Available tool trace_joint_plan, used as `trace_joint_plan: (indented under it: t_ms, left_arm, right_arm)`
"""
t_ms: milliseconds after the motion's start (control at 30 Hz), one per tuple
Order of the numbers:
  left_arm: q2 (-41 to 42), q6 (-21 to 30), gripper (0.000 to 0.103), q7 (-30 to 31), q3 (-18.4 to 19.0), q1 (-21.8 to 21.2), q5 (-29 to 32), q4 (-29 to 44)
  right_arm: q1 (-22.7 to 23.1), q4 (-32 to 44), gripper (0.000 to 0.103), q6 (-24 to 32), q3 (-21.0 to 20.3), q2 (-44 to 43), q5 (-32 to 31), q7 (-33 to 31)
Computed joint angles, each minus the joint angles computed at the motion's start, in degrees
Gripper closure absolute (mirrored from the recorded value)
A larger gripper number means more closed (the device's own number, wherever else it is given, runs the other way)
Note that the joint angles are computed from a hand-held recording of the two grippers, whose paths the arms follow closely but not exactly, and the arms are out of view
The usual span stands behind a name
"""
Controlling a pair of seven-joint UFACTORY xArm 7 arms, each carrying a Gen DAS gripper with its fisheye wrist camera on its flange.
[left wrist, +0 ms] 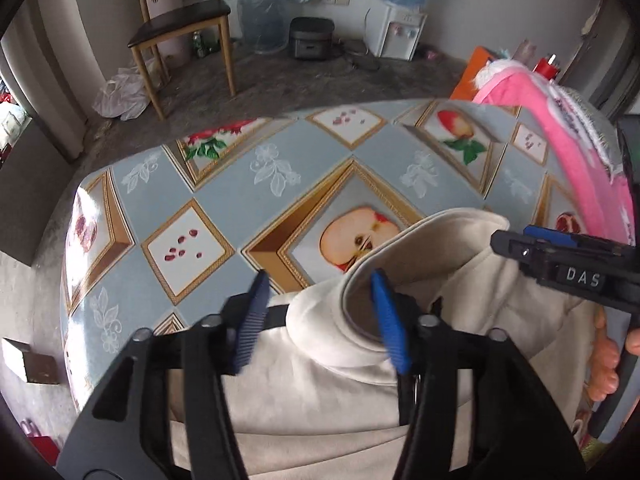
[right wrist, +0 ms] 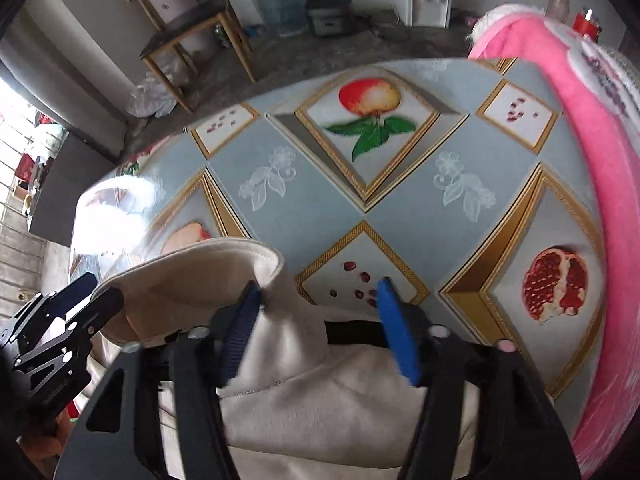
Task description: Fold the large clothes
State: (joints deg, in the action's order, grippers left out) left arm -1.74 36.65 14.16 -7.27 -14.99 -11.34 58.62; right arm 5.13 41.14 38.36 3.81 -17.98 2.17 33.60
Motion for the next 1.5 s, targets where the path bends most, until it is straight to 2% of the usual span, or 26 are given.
trace_joint_plan:
  t_ms: [33,67,100,167,333,433,500,667,733,800,933,1067,1133,1200,1267,1333,1400,1500]
  left_arm:
    - [-0.10,1.45,0.074,0.49,0.08,0.01,-0.55,0.19]
    - [-0.59,2.38,0.078,2.88,0.38,0.09,-2.83,-0.11]
    - [-1.88,2.79,0.083,4.86,0.55,0.12,-4.10,-1.15]
    - [-5.64,2.32,0.088,9.95,1.07,-0.17,-6.04,-4.43]
    - [-15.95,1.64,0.092,21.54,4.19,-1.89,-11.19,-12.86]
    - [-20.77,0.18,0.093,26.01,5.76,-2.94,-12.36,-17.71]
    - [-22.04,-0.57,0.092,27.18,6.03,-3.24,-11.90,-19.60]
    - [-22.89,-4.40,0.092,28.62,5.96,-4.38,-11.25,-24.28]
    - [-22.82,-7.29,0.092,28.58,5.56,-4.73,-10.41,-25.78]
    - [-22.47,-9.25,0.092,28.63,5.83,-5.25,-10.09,-26.51]
    - [-20.54,-10.08,0.092,28.77,7.14,-6.12,-10.82,-25.12]
    - [-20.05,-10.00,0.092,30.76,7.49,-6.54,-11.19,-24.50]
    - [-20.76,-10.61,0.092,32.72,7.32,-6.62,-10.30,-25.59]
    - [-21.52,-11.13,0.092,33.87,6.79,-6.43,-8.71,-26.94]
    - [-22.21,-11.95,0.092,34.37,6.52,-6.49,-7.69,-28.09]
    - [-23.22,-11.59,0.092,35.06,7.50,-7.12,-8.19,-28.66]
    - [-24.23,-9.54,0.090,35.80,9.15,-7.65,-9.73,-28.41]
    - [-25.83,-0.81,0.088,37.44,13.04,-7.26,-13.66,-25.82]
  right_arm:
    - [0.80,-0.29,0.070,-0.33,-0.72,-0.56,1.56,-1.87]
    - [1.19,-0.70,0.084,-0.49,-0.74,-1.48,2.04,-2.78]
    - [1.48,-1.18,0.090,-0.36,-0.46,-2.86,1.93,-3.47]
    - [1.84,-2.47,0.092,0.50,1.27,-6.88,-0.36,-4.16]
    - [4.47,-7.75,0.093,3.93,4.22,-19.57,-2.49,-5.20]
    - [5.44,-11.22,0.093,6.50,6.15,-25.95,-3.28,-4.31]
    - [6.44,-13.88,0.093,7.84,7.19,-28.80,-3.29,-3.52]
    - [7.39,-17.86,0.093,6.92,10.12,-28.98,-4.59,0.39]
    - [7.38,-18.04,0.093,6.93,10.79,-28.35,-6.15,1.19]
    - [6.53,-16.81,0.093,9.44,11.86,-28.66,-8.18,2.81]
    - [6.83,-15.85,0.090,10.15,9.63,-33.04,-8.89,3.24]
    - [7.76,-15.93,0.090,4.34,4.23,-38.16,-5.08,1.11]
    - [7.47,-14.75,0.090,0.92,1.92,-36.34,-2.68,-0.36]
    - [8.02,-12.08,0.090,-2.70,-0.76,-30.23,0.57,-2.60]
    - [10.37,-8.91,0.090,-5.48,-3.78,-22.20,5.19,-5.85]
    - [15.00,-6.03,0.090,-6.08,-7.93,-14.77,12.51,-11.06]
    - [15.94,-3.55,0.090,-3.62,-7.37,-8.15,15.17,-13.30]
    - [17.53,-4.29,0.090,-0.93,-5.72,-3.95,19.15,-17.67]
